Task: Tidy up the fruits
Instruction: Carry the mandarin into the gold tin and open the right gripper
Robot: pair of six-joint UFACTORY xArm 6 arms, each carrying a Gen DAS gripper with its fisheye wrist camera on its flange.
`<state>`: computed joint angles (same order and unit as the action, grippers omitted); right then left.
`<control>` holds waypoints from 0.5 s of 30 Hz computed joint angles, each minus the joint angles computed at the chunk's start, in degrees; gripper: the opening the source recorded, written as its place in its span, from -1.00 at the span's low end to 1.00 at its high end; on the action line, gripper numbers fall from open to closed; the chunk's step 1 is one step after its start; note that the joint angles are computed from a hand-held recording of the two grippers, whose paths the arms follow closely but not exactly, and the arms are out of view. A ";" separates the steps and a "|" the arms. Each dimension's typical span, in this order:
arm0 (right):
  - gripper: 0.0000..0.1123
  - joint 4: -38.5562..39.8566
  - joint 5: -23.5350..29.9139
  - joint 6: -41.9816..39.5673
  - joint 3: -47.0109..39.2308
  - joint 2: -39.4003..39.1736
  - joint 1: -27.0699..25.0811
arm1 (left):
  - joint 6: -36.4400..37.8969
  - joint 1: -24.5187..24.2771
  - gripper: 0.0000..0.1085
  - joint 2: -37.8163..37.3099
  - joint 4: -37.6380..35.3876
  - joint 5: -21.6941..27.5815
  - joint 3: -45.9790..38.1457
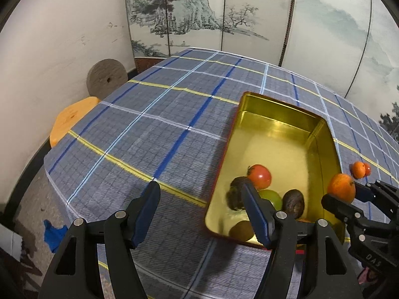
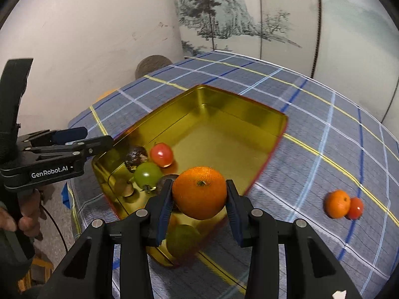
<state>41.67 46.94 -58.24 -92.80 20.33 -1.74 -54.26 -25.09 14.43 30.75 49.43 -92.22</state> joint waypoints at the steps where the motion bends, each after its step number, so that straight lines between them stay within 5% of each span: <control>1: -0.33 -0.34 0.06 0.08 0.04 0.08 0.32 | -0.12 0.09 0.26 -0.22 0.04 -0.12 0.35; 15: -0.32 -3.52 -0.81 1.32 -0.23 1.60 1.72 | -0.51 0.68 0.29 -2.54 -0.25 -0.31 3.92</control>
